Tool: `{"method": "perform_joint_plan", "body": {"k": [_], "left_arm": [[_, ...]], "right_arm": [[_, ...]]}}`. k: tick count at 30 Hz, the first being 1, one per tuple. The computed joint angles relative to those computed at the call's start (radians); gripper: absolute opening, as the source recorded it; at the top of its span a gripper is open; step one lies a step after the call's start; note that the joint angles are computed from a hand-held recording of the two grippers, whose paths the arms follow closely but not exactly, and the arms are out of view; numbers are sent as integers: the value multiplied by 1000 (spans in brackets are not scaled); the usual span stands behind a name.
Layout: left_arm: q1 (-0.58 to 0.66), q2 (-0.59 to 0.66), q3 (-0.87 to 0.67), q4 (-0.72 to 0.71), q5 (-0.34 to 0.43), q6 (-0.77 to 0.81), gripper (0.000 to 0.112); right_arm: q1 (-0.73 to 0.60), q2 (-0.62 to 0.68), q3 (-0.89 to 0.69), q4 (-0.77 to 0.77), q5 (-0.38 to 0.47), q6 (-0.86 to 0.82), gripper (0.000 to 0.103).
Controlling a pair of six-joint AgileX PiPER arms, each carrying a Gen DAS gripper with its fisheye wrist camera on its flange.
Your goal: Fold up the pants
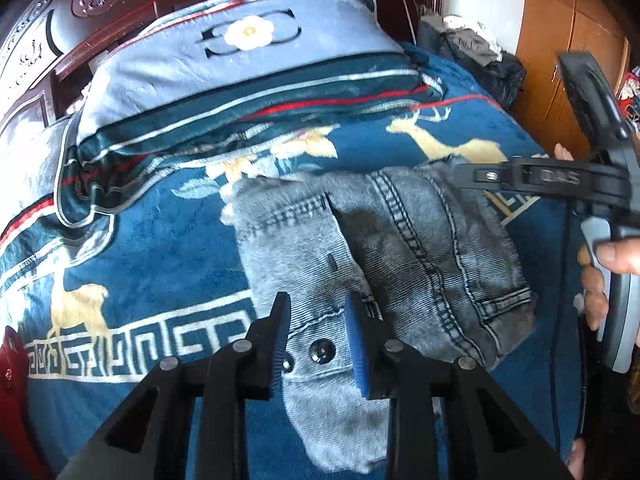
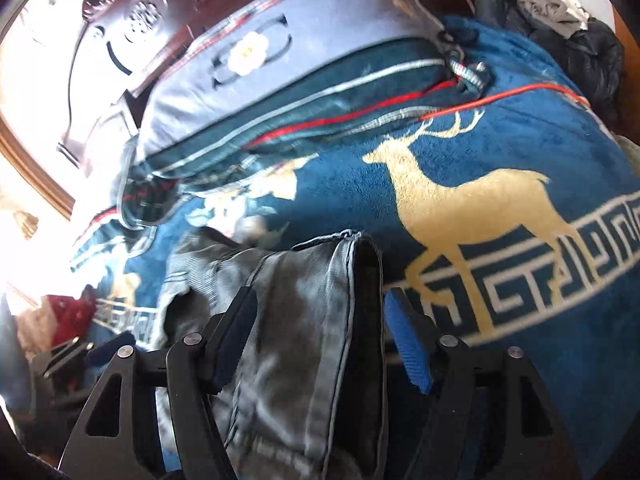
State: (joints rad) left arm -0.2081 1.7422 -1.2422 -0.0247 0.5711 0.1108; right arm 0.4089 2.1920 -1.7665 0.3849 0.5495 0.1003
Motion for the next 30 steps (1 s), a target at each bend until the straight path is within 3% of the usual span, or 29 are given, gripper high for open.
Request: {"method": "perform_joint_plan", "body": {"k": [1, 2, 5, 7, 9, 13, 17, 20, 25, 28, 30], "left_arm": [[-9, 15, -2, 17, -3, -19, 30], [-17, 32, -2, 36, -9, -42, 30], [-25, 51, 29, 68, -51, -81, 30], [-32, 56, 48, 84, -78, -102, 31], [-35, 52, 48, 85, -77, -113, 31], [6, 9, 53, -47, -50, -28, 31], [64, -62, 114, -206, -49, 104, 42], [69, -100, 164, -229, -53, 137, 45], [52, -86, 207, -224, -53, 117, 45], [47, -76, 217, -222, -69, 100, 45], [38, -71, 215, -197, -69, 79, 45]], "right_arm": [[5, 36, -57, -47, 38, 34, 31], [14, 73, -115, -103, 84, 64, 18], [56, 174, -266, -318, 222, 145, 11], [65, 224, -320, -365, 263, 152, 10], [61, 232, -317, -366, 253, 162, 10], [59, 178, -246, -354, 214, 168, 15], [40, -5, 19, -243, 74, 120, 42], [39, -130, 200, -113, 8, 7, 61], [58, -221, 391, 157, -57, -195, 62], [86, -185, 393, 126, -61, -133, 59], [94, -178, 405, 130, -91, -121, 31]]}}
